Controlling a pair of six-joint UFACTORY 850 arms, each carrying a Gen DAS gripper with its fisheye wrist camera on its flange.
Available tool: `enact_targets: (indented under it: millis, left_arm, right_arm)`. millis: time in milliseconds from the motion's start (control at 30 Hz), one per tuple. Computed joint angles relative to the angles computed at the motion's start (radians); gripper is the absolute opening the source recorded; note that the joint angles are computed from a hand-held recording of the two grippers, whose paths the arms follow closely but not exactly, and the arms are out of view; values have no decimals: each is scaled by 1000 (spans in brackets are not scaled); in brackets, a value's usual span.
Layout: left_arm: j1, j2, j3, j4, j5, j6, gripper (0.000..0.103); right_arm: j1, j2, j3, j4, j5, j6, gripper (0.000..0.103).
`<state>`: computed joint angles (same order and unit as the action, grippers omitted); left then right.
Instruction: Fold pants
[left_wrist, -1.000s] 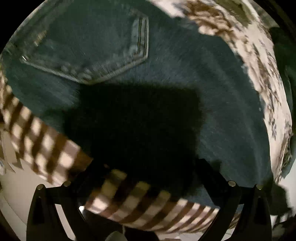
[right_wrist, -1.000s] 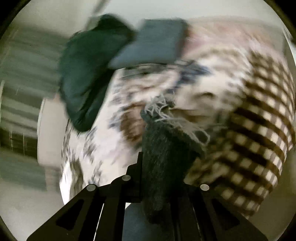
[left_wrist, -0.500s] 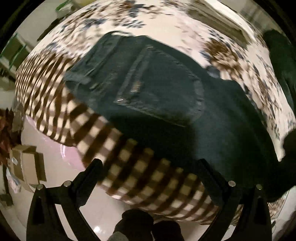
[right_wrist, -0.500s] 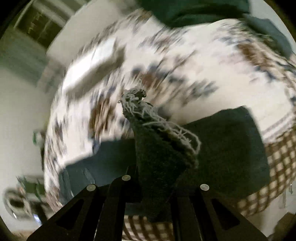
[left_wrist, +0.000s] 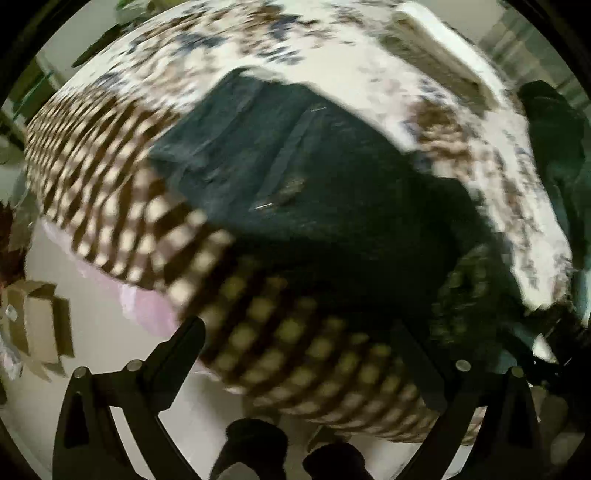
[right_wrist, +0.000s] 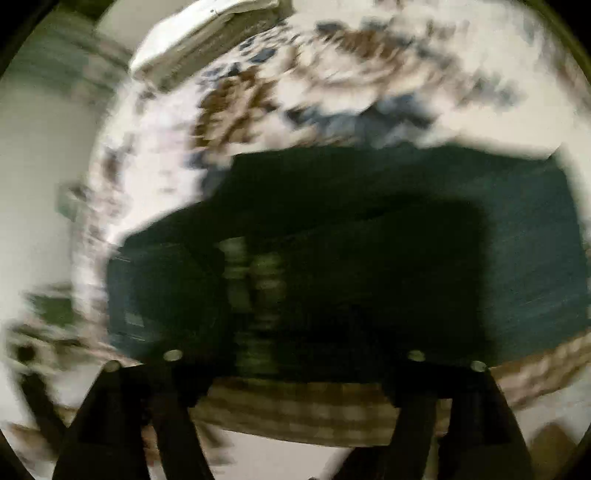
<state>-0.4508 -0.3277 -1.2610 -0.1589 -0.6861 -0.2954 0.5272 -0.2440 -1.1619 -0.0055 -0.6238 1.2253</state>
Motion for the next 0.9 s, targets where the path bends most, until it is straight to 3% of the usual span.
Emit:
enact_targets:
  millis: [100,233,300,333,400,433,467,600,700,833,900]
  left_arm:
    - [-49,-43,-73,-47,-5,29,103]
    - [-117,-146,-188,-15,-18,-18,103]
    - [-141,-213,-257,-6,-52,-40,103]
    - [-150,-250,-292,-16,-66,-38,98]
    - [-167,-291,-324,-15,-61,-40,78]
    - [-177,-300,-325,3,-52,-41,37]
    - [-187,-308,-328,30,-54,-45,15]
    - [-197,-307,-296,91,-13,-77,16]
    - [-197,-303,-300,108,-26,-86,18]
    - [-176,-249,-272,38,-13,-77,20]
    - [-148,-187,-215,-31,23,-67,49]
  right_arm:
    - [-6,27,1,-115,-188,-2,86]
    - [-51,94,82,-114,-252,-89,92]
    - [-80,133,138,-84,-232,-122,92]
    - [-93,156,170,-78,-223,-137,92]
    - [-115,164,194,-75,-201,-172,92]
    - [-124,164,204,-74,-195,-188,92]
    - [-134,164,215,-69,-190,-209,92]
    - [-169,178,258,-40,-163,-266,92]
    - [-182,188,275,-32,-159,-289,92]
    - [-190,204,283,-24,-157,-296,92]
    - [-189,207,279,-32,-163,-290,92]
